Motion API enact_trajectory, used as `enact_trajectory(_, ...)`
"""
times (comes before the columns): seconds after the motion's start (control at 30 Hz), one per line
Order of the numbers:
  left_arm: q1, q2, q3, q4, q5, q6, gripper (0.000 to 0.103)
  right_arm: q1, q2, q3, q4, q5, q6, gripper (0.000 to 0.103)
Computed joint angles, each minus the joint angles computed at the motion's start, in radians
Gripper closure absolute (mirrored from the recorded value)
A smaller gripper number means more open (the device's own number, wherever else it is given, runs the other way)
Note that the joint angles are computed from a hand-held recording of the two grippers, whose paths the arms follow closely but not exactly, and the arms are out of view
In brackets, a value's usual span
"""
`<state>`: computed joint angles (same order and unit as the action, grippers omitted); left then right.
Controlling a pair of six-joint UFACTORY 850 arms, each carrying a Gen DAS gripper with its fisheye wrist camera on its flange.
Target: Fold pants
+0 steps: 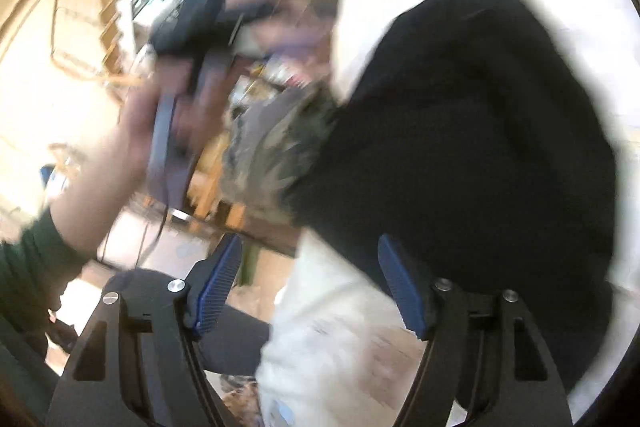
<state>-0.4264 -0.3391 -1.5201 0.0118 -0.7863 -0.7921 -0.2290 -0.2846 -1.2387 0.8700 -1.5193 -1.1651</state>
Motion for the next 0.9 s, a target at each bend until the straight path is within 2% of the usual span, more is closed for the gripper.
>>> enact_trajectory(0.13, -0.057, 0.028, 0.121, -0.003, -0.033, 0.009, 0.021, -0.093, -0.052, -0.102, -0.021, 0.040, 0.079, 0.029)
enact_trajectory(0.23, -0.059, 0.017, 0.156, -0.030, -0.032, -0.019, 0.021, -0.138, -0.076, -0.130, -0.011, 0.078, 0.150, 0.028)
enact_trajectory(0.3, -0.052, 0.017, 0.179, -0.121, -0.003, 0.017, 0.021, -0.150, -0.080, -0.122, 0.000, 0.116, 0.186, 0.028)
enact_trajectory(0.4, -0.066, -0.005, 0.170, -0.105, -0.024, 0.026, 0.021, -0.147, -0.090, -0.140, -0.011, 0.139, 0.215, 0.028)
enact_trajectory(0.47, -0.062, -0.002, 0.192, -0.148, -0.002, 0.044, 0.025, -0.139, -0.086, -0.142, -0.016, 0.160, 0.197, 0.028)
enact_trajectory(0.5, -0.061, 0.001, 0.200, -0.165, 0.007, 0.049, 0.035, -0.156, -0.092, -0.147, -0.033, 0.153, 0.174, 0.028)
enact_trajectory(0.57, -0.066, 0.003, 0.195, -0.169, -0.006, 0.051, 0.044, -0.153, -0.089, -0.147, -0.042, 0.156, 0.174, 0.028)
enact_trajectory(0.63, -0.075, 0.012, 0.193, -0.174, -0.011, 0.064, 0.065, -0.155, -0.095, -0.155, -0.049, 0.145, 0.167, 0.028)
enact_trajectory(0.67, -0.081, 0.009, 0.184, -0.164, -0.025, 0.059, 0.071, -0.156, -0.095, -0.161, -0.052, 0.139, 0.163, 0.028)
enact_trajectory(0.73, -0.096, 0.004, 0.166, -0.138, -0.057, 0.035, 0.096, -0.156, -0.097, -0.170, -0.052, 0.135, 0.151, 0.028)
enact_trajectory(0.9, -0.146, 0.010, 0.133, -0.073, -0.069, 0.000, 0.100, -0.148, -0.095, -0.164, -0.056, 0.143, 0.149, 0.028)
